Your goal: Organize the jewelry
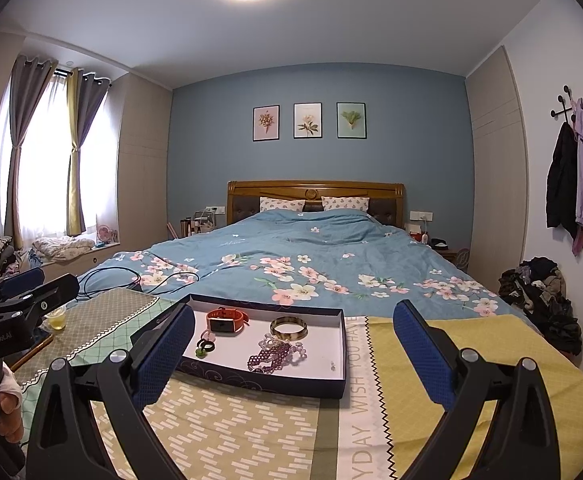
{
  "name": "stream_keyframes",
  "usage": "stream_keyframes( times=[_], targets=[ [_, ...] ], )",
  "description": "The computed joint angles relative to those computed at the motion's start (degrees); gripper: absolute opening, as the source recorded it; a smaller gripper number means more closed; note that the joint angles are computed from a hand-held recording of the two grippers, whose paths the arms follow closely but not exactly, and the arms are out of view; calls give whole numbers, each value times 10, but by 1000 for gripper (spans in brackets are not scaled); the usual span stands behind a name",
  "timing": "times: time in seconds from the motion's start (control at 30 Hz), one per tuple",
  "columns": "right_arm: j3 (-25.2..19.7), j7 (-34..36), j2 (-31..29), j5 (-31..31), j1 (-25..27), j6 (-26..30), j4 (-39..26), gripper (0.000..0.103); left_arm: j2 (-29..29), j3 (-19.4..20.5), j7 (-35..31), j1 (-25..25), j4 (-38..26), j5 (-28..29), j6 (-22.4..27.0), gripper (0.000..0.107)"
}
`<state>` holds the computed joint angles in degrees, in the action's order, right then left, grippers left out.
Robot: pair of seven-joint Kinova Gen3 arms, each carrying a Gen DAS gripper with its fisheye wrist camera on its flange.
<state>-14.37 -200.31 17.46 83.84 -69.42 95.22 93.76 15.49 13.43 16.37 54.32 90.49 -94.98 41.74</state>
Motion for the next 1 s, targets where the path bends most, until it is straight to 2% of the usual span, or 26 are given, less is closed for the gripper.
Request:
stream_keyframes(
  times=[1.0],
  targets=[
    [-1, -4, -2, -4, 2, -3, 1, 96, 0, 1, 2, -1, 3, -2, -5, 97]
  ],
)
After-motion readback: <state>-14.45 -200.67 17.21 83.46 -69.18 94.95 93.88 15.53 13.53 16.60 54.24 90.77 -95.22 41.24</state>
